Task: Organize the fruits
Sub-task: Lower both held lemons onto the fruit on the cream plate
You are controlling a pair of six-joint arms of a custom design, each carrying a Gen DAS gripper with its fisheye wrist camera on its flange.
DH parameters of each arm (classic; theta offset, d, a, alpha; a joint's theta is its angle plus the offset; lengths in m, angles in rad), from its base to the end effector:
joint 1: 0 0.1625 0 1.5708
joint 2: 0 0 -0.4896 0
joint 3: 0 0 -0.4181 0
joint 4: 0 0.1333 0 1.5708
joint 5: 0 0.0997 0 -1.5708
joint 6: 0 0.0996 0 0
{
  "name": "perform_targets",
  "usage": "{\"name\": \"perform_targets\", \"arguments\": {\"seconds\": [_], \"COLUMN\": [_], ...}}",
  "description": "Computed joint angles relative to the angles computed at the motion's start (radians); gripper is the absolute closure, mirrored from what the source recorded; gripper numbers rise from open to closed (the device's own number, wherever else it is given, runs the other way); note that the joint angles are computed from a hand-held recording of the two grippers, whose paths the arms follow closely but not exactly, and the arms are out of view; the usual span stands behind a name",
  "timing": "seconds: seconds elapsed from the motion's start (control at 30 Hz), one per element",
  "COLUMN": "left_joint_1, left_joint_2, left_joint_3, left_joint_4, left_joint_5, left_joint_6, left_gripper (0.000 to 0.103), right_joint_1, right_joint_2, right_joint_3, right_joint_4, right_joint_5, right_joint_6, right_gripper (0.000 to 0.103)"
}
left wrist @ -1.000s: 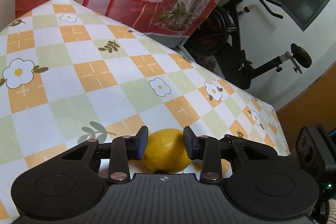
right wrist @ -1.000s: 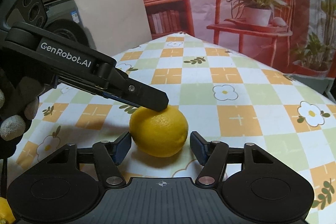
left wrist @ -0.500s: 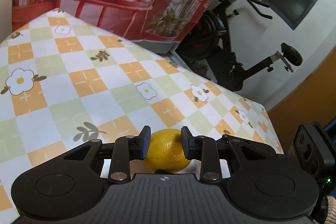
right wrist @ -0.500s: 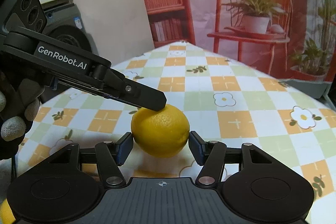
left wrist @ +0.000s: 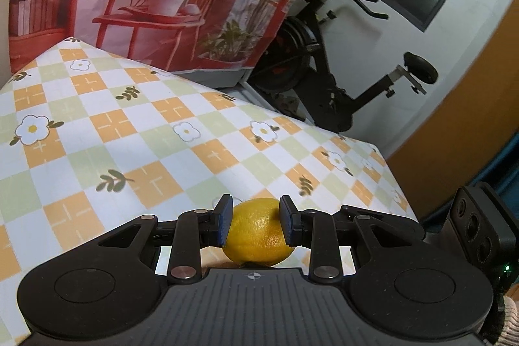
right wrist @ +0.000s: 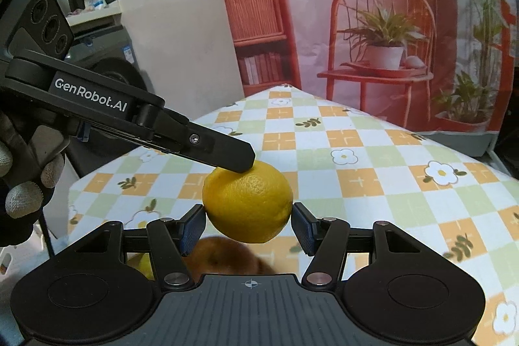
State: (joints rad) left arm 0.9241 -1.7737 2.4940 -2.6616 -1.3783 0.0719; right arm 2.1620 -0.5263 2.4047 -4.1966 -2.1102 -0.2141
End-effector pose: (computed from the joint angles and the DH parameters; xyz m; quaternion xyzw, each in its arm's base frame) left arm -0.0856 -0.3663 0.3112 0.3274 0.9221 -0.2026 0.0386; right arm 0.3067 -0.3095 0.0151 0.2621 -0.8637 0.3921 0.1777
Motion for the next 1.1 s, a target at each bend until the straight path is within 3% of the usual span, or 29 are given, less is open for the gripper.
{"name": "perform_targets", "arguments": {"seconds": [0.5, 1.1], "left_joint_1": [-0.057, -0.047], "left_joint_2": [-0.161, -0.187], "left_joint_3": [0.036, 0.043], "left_joint_4": [0.181, 0.212], "left_joint_5": [0.014, 0.022], "left_joint_6": [-0.032, -0.054], "left_gripper": [0.070, 0.070], "right_joint_1": [0.120, 0.142], "right_joint_2": [0.040, 0.052], "right_joint_3": [0.049, 0.042], "right_joint_4": [-0.018, 0.013], "right_joint_5": [-0.071, -0.095], "right_joint_6": [0.098, 0.111], "right_gripper": [0.049, 0.048]}}
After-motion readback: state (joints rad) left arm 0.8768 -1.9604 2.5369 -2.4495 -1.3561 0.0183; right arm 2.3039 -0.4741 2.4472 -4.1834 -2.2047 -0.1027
